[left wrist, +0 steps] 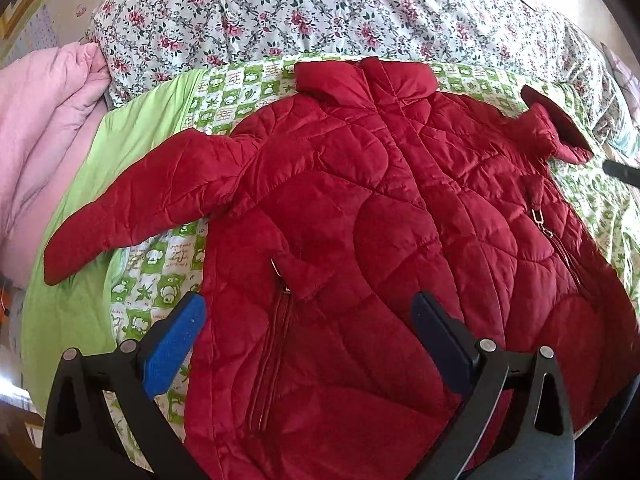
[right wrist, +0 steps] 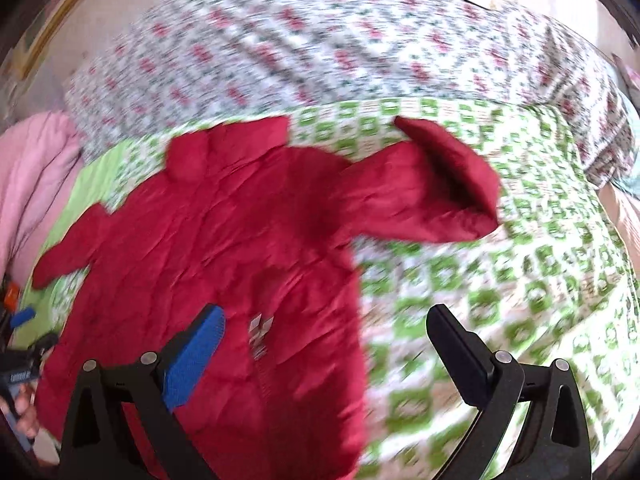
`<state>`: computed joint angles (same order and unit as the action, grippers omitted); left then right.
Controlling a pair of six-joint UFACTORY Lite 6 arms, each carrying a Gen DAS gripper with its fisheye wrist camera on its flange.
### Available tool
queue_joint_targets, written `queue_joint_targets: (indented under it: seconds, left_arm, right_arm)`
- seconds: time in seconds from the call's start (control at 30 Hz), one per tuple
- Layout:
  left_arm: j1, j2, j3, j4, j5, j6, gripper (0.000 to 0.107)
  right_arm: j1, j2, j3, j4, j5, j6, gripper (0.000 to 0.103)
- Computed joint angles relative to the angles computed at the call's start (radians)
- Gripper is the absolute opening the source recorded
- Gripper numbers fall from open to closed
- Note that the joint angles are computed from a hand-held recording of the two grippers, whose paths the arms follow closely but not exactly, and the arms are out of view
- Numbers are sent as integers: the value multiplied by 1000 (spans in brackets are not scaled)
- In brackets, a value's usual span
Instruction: Fold large clothes
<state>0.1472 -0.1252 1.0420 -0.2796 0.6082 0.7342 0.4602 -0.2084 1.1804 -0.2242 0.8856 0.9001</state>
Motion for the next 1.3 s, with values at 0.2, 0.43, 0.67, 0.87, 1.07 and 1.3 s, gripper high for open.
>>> queue_joint_targets:
  seconds: [0.2, 0.43, 0.67, 0.87, 1.07, 1.3]
  left_arm:
    - [-29, 73, 51, 48, -7, -74, 103]
    - [-54, 119, 78, 31, -1, -73, 103]
    - [-85, 167, 102, 64, -11, -118, 103]
    - [-94, 206, 137, 77, -18, -141, 103]
    - [-96, 238, 161, 64, -22, -127, 103]
    - [-45, 299, 265, -88, 67, -3, 103]
  right_arm:
    - [-288, 88, 25, 70, -84, -216, 87]
    - [-482, 330, 169, 83, -128, -372, 73]
    - [-530, 560, 312, 42, -121, -424, 72]
    - [-553, 657, 375, -13, -115, -388, 22]
    - [-486, 559, 377, 9, -166, -357, 12]
    - [-293, 587, 511, 138, -205, -393, 12]
